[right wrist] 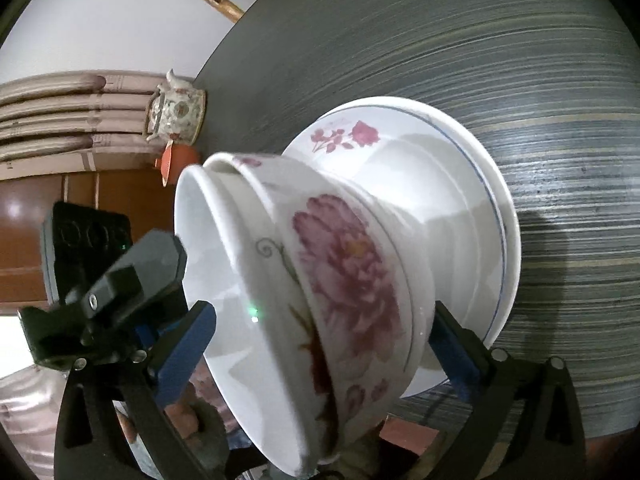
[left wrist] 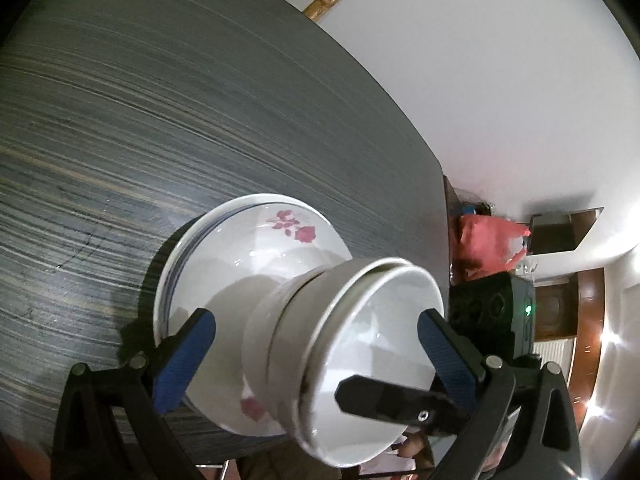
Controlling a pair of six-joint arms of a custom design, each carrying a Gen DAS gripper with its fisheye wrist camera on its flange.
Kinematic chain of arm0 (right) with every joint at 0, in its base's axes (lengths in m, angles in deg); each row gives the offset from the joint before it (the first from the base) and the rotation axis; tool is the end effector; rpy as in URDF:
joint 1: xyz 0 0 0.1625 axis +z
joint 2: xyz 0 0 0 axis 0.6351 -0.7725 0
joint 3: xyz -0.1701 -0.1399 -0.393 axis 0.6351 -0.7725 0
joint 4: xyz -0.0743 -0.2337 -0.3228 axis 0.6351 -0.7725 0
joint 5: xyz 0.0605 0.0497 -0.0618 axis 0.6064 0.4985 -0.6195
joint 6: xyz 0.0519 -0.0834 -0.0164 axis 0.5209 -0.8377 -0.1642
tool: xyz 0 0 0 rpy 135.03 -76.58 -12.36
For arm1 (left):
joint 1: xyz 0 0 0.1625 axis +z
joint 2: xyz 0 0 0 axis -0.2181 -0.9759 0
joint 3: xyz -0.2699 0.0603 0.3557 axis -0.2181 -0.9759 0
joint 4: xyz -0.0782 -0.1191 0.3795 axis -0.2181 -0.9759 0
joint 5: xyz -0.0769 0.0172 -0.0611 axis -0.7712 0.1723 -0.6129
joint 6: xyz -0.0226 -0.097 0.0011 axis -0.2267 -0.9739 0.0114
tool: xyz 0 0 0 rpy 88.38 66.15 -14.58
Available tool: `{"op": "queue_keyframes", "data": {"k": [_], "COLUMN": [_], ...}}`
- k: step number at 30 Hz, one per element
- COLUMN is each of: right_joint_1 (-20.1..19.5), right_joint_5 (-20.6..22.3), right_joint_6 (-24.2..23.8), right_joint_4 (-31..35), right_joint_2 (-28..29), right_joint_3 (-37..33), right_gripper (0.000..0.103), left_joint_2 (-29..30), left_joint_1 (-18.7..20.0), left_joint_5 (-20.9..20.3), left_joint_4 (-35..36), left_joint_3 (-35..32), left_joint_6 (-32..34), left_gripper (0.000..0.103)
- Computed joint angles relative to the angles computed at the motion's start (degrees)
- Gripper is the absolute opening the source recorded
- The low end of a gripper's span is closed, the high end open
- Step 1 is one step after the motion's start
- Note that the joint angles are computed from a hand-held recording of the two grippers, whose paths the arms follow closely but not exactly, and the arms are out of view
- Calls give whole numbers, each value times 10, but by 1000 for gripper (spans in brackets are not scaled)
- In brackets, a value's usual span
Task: Organize plates and bowls
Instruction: 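Open both tools and pull them back from the bowls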
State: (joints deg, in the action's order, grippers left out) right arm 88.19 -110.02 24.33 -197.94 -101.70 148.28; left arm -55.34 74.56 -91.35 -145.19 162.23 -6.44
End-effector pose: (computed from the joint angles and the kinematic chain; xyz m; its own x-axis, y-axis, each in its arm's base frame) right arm 0.3158 -0.2138 0.0060 -0.9580 0.2817 -0.0541 0.2868 0.9349 -0.2090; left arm -0.0307 -0.3392 0.3351 -0.9911 0.1329 0.0116 0.1329 0.9911 -0.0050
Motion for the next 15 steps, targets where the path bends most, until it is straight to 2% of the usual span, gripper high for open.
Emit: {"op": "queue_keyframes", "data": {"k": [3, 4, 8, 10, 13, 14, 15], "right_joint_1": [14, 25, 46, 62, 95, 112, 124], "right_joint_5": [-26, -50, -96, -124, -176, -196, -212], "right_joint_6": [1, -4, 0, 2, 34, 48, 57], "right_joint_4": [53, 85, 126, 147, 186, 209, 231], "right_joint_2": [-21, -34, -68, -85, -114, -125, -133], "right_joint_3": [-12, -19, -22, -21, -18, -18, -19], "right_gripper": [103, 103, 103, 103, 103, 103, 103], "left_joint_2": [-12, -17, -34, -50, -79, -94, -116], "left_joint_1": [-3, -7, -13, -35, -68, -85, -119], "left_joint_5": [6, 12, 21, 38, 69, 85, 122], "left_joint_4": [6, 5, 6, 10, 26, 37, 58], "left_joint_3": [2, 4, 7, 9, 10, 9, 12], "left_joint_6": [5, 3, 3, 5, -10, -16, -32], "left_gripper": [103, 103, 103, 103, 103, 103, 103]}}
